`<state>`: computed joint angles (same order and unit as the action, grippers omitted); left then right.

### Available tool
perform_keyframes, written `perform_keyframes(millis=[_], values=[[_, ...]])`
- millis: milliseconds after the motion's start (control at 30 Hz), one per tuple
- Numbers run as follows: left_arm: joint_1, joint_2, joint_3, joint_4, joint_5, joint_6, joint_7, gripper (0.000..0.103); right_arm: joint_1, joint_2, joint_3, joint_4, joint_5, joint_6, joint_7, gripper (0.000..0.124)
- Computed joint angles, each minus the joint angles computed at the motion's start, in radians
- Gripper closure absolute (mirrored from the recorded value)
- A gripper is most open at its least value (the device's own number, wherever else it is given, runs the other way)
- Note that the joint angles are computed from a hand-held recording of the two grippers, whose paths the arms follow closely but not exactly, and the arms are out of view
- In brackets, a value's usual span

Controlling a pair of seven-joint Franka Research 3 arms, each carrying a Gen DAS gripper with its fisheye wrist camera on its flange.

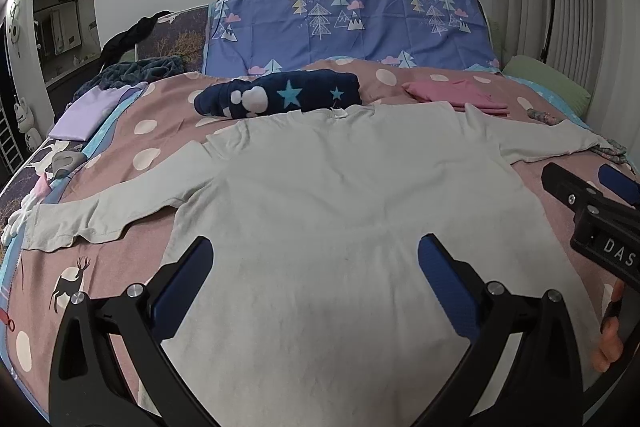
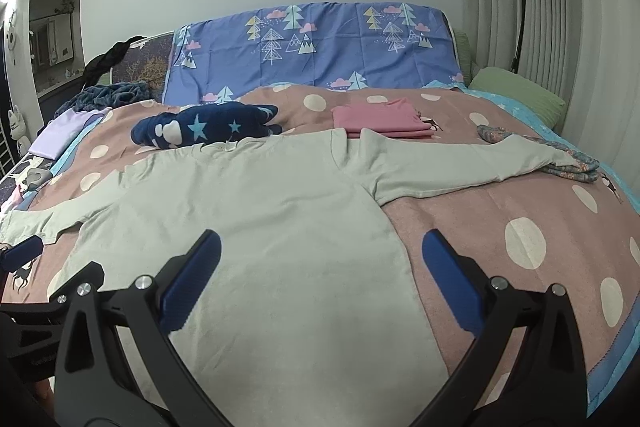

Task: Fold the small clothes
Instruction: 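Move both grippers over the pale grey-green shirt toward its body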

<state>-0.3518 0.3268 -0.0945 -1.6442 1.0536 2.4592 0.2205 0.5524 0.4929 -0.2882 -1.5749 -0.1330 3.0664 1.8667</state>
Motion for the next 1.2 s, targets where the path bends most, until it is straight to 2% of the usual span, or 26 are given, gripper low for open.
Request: perform_keyframes(millis=[167, 367, 567, 867, 933, 1067, 1200], values=[[0.003, 0.003, -0.001, 0.002, -0.011, 0.006, 0.009, 0.001, -0.01, -0.002, 0.013, 0.001, 0.006, -0.005, -0.011, 0.023], [0.004, 0.009, 0.0, 0.007, -0.02, 0.019, 0.026, 0.001, 0.006, 0.005, -0.01, 0.014, -0.008, -0.013, 0.005, 0.023], [0.013, 0.011, 0.004, -0.002, -0.033, 0.081, 0.032, 0.001, 0.003, 0.01, -0.009, 0.025, -0.022, -0.025, 0.016, 0.025], [0.018, 0.008, 0.011, -0.018, -0.044, 0.123, 0.026, 0.002, -0.017, 0.017, 0.006, 0.04, -0.015, -0.047, 0.053, 0.029], [0.021, 0.007, 0.013, -0.025, -0.05, 0.134, 0.021, 0.005, -0.021, 0.017, 0.01, 0.042, -0.021, -0.054, 0.056, 0.029], [0.028, 0.008, 0.014, -0.031, -0.059, 0.158, 0.017, 0.018, -0.023, 0.018, 0.014, 0.043, -0.037, -0.047, 0.054, 0.033], [0.027, 0.008, 0.018, -0.036, -0.06, 0.167, 0.016, 0.02, -0.013, 0.021, 0.004, 0.04, -0.052, -0.035, 0.05, 0.033]])
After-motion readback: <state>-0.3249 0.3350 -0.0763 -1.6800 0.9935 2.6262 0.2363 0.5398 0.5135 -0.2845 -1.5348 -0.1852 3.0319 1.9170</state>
